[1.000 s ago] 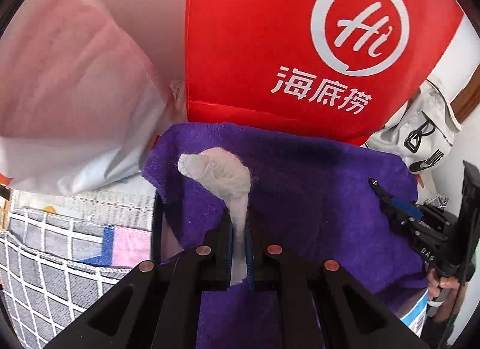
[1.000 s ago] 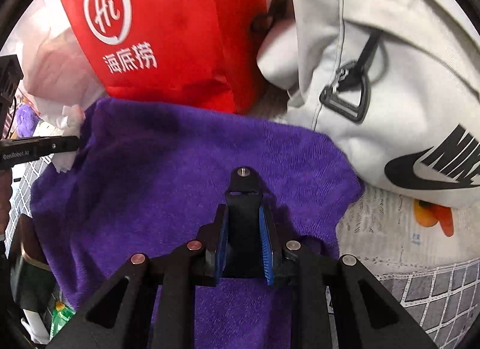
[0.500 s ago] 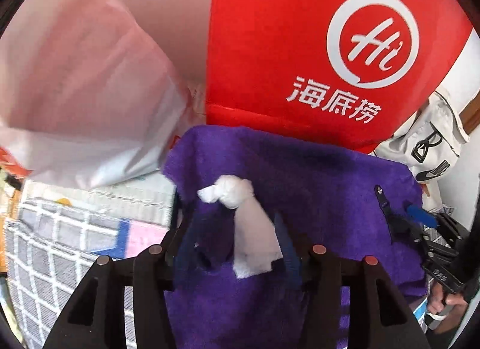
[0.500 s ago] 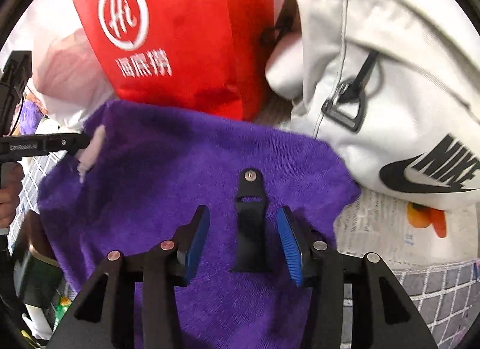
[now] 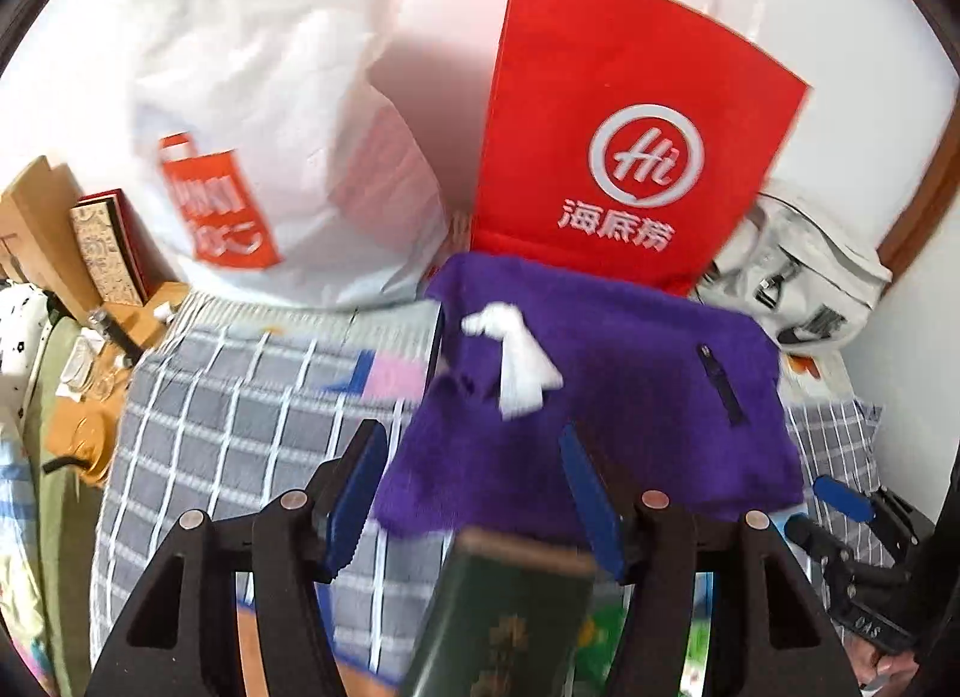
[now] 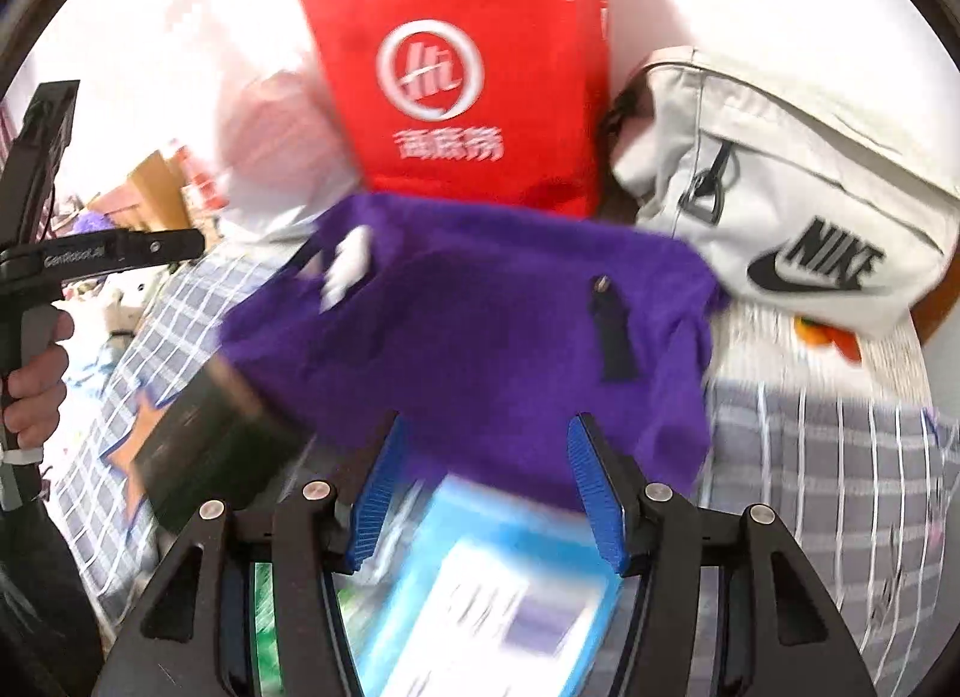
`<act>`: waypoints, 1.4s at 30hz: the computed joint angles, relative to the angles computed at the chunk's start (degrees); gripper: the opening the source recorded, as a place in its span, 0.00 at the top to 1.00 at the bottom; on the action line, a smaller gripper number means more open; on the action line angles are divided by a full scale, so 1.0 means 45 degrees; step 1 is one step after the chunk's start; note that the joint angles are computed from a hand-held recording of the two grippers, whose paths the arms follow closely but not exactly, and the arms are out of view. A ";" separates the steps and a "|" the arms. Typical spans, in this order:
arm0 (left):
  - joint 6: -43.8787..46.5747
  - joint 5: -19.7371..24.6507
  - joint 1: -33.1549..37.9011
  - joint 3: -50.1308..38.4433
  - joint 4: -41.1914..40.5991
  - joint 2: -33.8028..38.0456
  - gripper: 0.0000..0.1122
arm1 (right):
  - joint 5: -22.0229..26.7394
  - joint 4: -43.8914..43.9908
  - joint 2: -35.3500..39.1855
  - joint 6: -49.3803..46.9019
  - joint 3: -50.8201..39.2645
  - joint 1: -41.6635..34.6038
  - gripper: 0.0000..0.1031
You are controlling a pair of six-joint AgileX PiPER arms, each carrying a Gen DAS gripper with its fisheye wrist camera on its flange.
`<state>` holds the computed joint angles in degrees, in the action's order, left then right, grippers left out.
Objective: Organize soft objects
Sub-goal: 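Lower white cloth onto purple towel with left tool while right tool opens above towel, then move both tools back to the pile of items, then grasp clear mesh bag with right tool while left tool grasps yellow mesh bag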
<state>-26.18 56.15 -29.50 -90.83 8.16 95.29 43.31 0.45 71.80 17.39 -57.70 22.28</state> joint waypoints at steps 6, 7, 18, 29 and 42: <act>-0.0724 -0.0454 -0.0331 0.3514 -0.0475 -0.3097 0.48 | 0.0682 -0.2872 -0.2618 0.4886 0.1713 0.4485 0.30; -0.1212 -0.0540 -0.0650 0.4118 -0.0087 -0.3612 0.48 | 0.0762 -0.3638 -0.3096 0.5990 0.2060 0.5616 0.23; -0.3688 -0.0862 -0.2112 0.8543 0.0578 -0.7510 0.48 | 0.0264 -0.7594 -0.2815 1.3111 0.4230 1.1701 0.09; -0.6177 -0.0845 -0.3914 1.0940 0.1802 -0.9460 0.48 | -0.2635 -0.7939 -0.1307 1.3788 0.5255 1.0169 0.09; -0.7075 -0.0777 -0.4881 1.1239 0.2343 -0.9518 0.48 | -0.2079 -0.9656 -0.2540 1.5872 0.5434 1.1230 0.92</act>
